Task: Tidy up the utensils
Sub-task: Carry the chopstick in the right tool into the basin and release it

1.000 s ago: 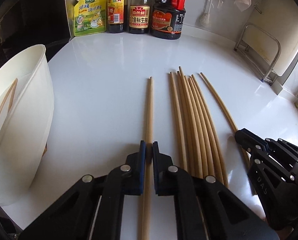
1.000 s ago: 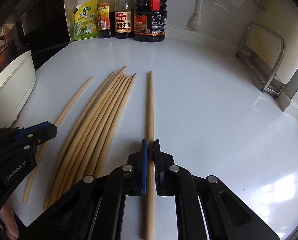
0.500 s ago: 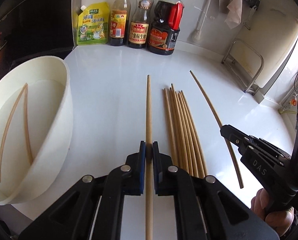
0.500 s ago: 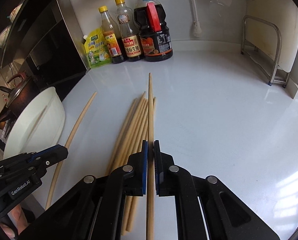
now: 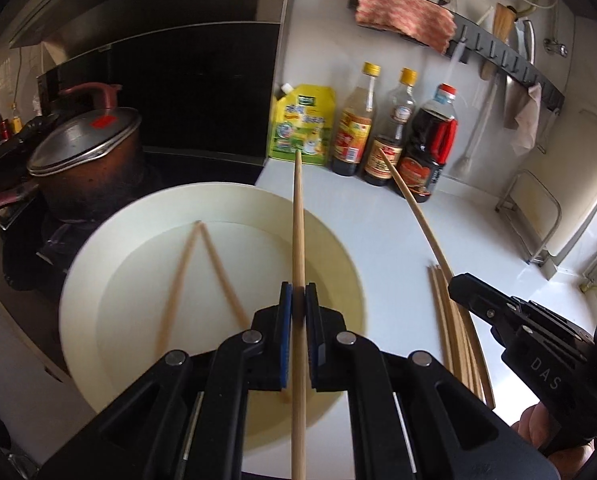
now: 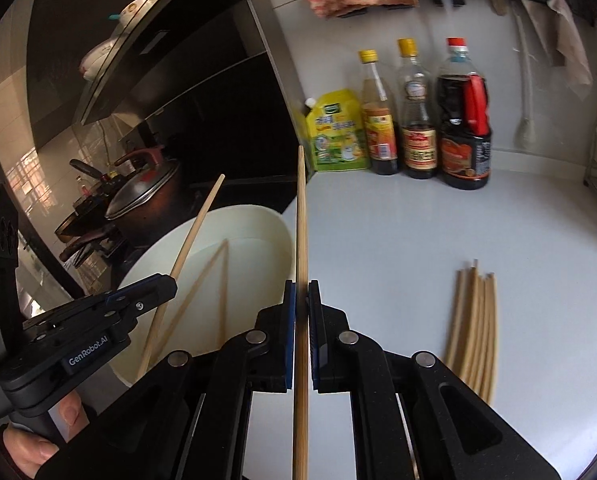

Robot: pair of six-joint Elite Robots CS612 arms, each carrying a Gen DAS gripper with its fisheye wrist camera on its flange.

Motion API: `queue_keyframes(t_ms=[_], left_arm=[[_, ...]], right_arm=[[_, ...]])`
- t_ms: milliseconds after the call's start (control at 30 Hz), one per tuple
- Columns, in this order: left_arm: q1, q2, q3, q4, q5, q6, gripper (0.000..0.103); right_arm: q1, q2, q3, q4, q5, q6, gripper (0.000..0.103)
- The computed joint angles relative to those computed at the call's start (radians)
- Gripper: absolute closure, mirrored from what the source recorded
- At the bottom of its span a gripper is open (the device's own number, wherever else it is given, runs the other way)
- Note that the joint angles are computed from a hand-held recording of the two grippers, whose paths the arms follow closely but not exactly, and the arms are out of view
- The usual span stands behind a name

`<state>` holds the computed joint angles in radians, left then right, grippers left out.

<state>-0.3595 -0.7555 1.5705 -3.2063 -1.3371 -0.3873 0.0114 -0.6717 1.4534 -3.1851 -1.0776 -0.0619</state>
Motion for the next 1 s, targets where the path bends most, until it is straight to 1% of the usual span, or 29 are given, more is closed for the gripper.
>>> queue_keyframes(t_ms=[100,167,333,400,533,600,667,733,767,800,833,900,967,1000], left_arm=[[0.027,-0.003,0.008,0.001,0.024,-0.012,0.095],[0.043,0.001,0.005,0.006,0.031,-0.020,0.095],[0.075,0.024,-0.021,0.040,0.009,-0.032,0.095],[0.085,0.035,-0.035,0.058,-0.002,-0.034,0.095],[0.099,0.054,-0.059,0.085,-0.028,-0.034,0.095],[0.104,0.063,-0.075,0.115,-0.048,-0.033,0.095],[0.110,0.071,-0.087,0.142,-0.060,-0.050,0.095],[0.112,0.075,-0.092,0.158,-0.060,-0.062,0.095],[0.112,0.075,-0.093,0.167,-0.055,-0.067,0.094],[0.112,0.076,-0.093,0.171,-0.050,-0.070,0.085],[0.111,0.075,-0.092,0.174,-0.044,-0.072,0.079],[0.109,0.071,-0.082,0.160,-0.028,-0.077,0.057],[0.107,0.066,-0.067,0.131,-0.013,-0.083,0.047],[0.106,0.063,-0.062,0.123,-0.009,-0.085,0.046]], right_arm=[[0.033,0.015,-0.041,0.041,0.013,-0.023,0.097],[0.053,0.029,-0.079,0.094,0.014,-0.037,0.097],[0.092,0.069,-0.164,0.208,-0.019,-0.053,0.097],[0.101,0.086,-0.200,0.260,-0.020,-0.057,0.097],[0.120,0.115,-0.261,0.346,-0.059,-0.086,0.097],[0.126,0.126,-0.277,0.373,-0.073,-0.094,0.097],[0.130,0.137,-0.294,0.397,-0.085,-0.095,0.097],[0.129,0.144,-0.303,0.412,-0.093,-0.087,0.097],[0.126,0.144,-0.303,0.412,-0.081,-0.082,0.097],[0.125,0.144,-0.301,0.402,-0.082,-0.075,0.097],[0.126,0.142,-0.295,0.385,-0.097,-0.070,0.097],[0.125,0.137,-0.284,0.370,-0.113,-0.071,0.096],[0.123,0.132,-0.274,0.359,-0.113,-0.068,0.096],[0.123,0.129,-0.267,0.352,-0.117,-0.068,0.095]])
